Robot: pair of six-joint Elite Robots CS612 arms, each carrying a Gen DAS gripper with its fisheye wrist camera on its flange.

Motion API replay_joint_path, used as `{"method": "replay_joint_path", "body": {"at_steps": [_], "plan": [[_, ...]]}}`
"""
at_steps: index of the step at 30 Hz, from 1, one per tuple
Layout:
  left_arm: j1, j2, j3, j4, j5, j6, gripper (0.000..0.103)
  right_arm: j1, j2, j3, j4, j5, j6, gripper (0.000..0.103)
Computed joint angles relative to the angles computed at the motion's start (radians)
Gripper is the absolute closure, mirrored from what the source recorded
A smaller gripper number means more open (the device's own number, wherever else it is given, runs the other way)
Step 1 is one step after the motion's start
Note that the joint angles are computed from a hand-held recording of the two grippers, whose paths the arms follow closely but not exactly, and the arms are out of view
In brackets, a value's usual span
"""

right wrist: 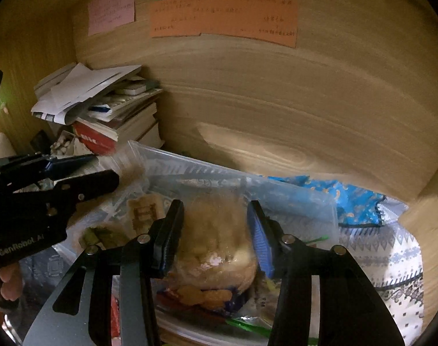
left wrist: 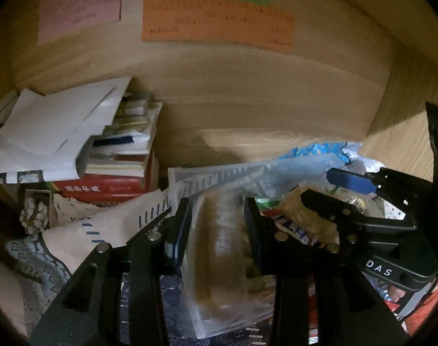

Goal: Organize snacks
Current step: 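Lower both snacks into the clear bin and open both grippers, then grasp white-grey snack bag with left gripper while right grasps red chip bag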

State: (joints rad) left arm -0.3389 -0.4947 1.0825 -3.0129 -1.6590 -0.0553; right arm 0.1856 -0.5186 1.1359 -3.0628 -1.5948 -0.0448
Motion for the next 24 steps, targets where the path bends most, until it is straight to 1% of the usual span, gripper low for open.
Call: {"method": "replay_joint_path", "body": {"at_steps": [2,6,8,11,15,19,24], "plan": [[0.003,-0.007,0.010,-0.015,-0.011,-0.002,0.066,-0.001,-0.007,0.010,-0.016,0.004,0.002,0.060],[0.000,-0.033,0.054,-0.064,0.007,0.006,0.065,-0.003,-0.034,0.053,-0.062,0.024,0.011,0.059],[-0.002,-0.051,0.088,-0.102,0.021,0.014,0.065,-0.003,-0.046,0.076,-0.089,0.030,0.013,0.057],[-0.004,-0.073,0.130,-0.144,0.022,0.023,0.064,-0.001,-0.069,0.120,-0.141,0.034,0.013,0.052],[-0.007,-0.108,0.204,-0.212,0.036,0.034,0.058,0.001,-0.094,0.170,-0.191,0.045,0.012,0.049],[-0.009,-0.135,0.271,-0.279,0.045,0.029,0.047,0.005,-0.116,0.221,-0.237,0.053,0.016,0.044],[-0.008,-0.159,0.335,-0.318,0.059,0.024,0.043,0.009,-0.136,0.279,-0.274,0.072,0.032,0.040]]}}
